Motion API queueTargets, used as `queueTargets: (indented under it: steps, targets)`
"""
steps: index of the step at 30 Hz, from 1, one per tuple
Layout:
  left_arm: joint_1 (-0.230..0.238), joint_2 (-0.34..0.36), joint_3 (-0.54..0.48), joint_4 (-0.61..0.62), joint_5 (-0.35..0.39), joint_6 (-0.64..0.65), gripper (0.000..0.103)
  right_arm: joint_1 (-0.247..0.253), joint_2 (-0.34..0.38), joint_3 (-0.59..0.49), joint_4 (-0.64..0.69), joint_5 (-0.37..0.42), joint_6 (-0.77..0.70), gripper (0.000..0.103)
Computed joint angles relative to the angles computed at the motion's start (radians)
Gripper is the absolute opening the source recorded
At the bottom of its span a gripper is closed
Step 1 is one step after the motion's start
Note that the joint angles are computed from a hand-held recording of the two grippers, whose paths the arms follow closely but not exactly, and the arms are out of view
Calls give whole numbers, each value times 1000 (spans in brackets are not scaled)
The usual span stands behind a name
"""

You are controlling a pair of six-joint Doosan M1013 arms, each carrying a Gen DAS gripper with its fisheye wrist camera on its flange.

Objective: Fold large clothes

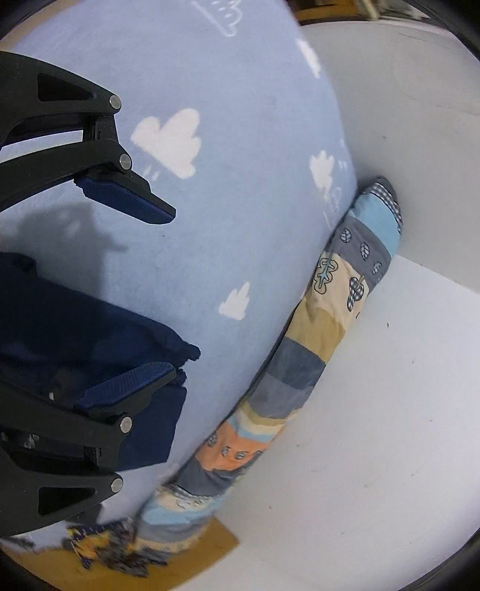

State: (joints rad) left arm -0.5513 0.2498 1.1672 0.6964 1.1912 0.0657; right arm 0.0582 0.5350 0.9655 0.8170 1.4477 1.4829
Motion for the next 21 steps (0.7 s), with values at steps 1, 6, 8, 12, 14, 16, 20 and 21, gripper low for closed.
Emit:
queueTargets:
  steps: [1, 6, 8, 12, 14, 16, 20, 21]
  targets:
    - [1, -2, 2, -1, -2, -1, 76, 5, -4, 10, -7, -14, -3, 11]
    - [4, -4, -2, 24, 9, -27, 76, 4, -7, -32, 28, -13, -12, 10]
    - [8, -6, -1, 26, 2, -46, 76, 9, -25, -14, 52, -18, -45, 10]
    - [11, 3, -10, 11, 19, -24, 76, 65, -51, 38, -60, -78, -153, 9]
    - [15, 9, -13, -19, 7, 3, 76, 100, -50, 72, -185, -116, -161, 13]
    - [16, 15, -20, -34, -4, 45, 76, 99, -62, 115, -162, -156, -235, 14]
    - [9, 23, -33, -30, -11, 76, 76, 60, -38, 48, -53, 15, -304, 37]
    - [9, 22, -31, -33, -24, 71, 76, 42, -38, 38, -19, 32, -304, 40]
